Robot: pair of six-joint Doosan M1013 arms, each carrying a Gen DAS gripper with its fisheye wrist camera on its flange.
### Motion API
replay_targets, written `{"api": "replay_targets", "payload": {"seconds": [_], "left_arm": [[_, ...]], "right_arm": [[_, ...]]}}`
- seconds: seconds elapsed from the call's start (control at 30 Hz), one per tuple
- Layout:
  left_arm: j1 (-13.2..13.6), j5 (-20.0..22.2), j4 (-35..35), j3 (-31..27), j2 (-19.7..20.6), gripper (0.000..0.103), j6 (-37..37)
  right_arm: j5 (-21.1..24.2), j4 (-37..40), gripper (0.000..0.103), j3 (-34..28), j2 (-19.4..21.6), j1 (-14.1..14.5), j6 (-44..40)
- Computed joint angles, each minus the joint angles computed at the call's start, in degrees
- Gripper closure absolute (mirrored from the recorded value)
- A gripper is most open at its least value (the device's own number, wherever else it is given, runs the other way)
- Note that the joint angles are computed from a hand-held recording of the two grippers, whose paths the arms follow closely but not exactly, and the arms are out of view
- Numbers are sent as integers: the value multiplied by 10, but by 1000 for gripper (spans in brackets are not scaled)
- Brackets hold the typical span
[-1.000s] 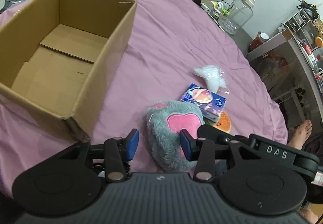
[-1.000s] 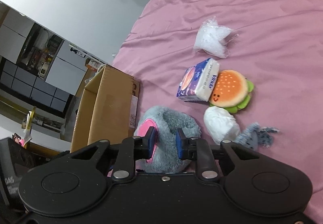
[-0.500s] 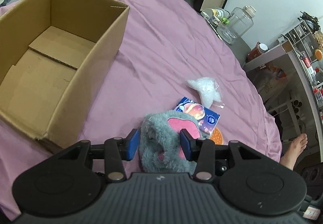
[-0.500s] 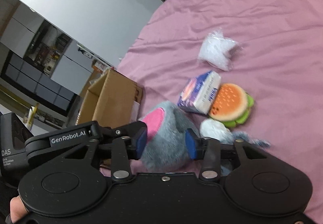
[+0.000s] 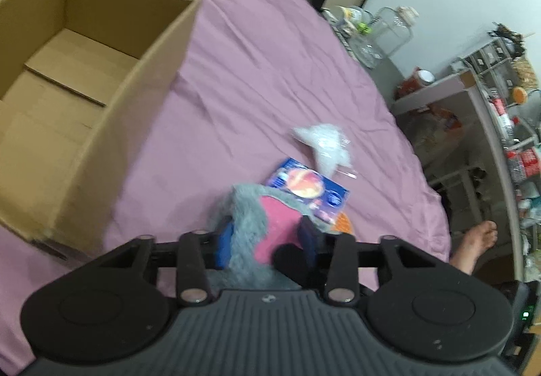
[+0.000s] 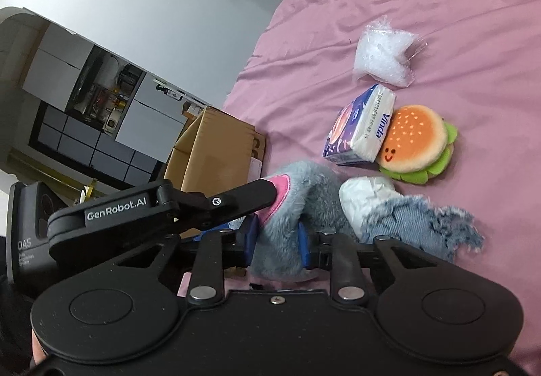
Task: Organize soft objects
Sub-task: 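Close both grippers on the grey plush and lift it, then carry the grey plush with both grippers over the cardboard box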
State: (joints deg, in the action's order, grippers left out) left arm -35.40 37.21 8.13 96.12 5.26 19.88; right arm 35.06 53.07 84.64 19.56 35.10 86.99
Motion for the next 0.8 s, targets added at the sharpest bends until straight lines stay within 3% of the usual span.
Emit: {"api": "replay_targets", "payload": {"seconds": [0.1, 0.53, 0.8], "left_arm": [[-3, -10, -5, 3, -5, 74, 8], [-8, -6, -10, -10, -24, 74, 79], [2, -4, -44, -8, -38, 74, 136]], "right_arm": [[-17, 6, 79, 12, -12, 2, -6], [-86, -79, 80, 15, -37, 31, 76], [-88, -236, 80, -7, -42, 56, 213]]}}
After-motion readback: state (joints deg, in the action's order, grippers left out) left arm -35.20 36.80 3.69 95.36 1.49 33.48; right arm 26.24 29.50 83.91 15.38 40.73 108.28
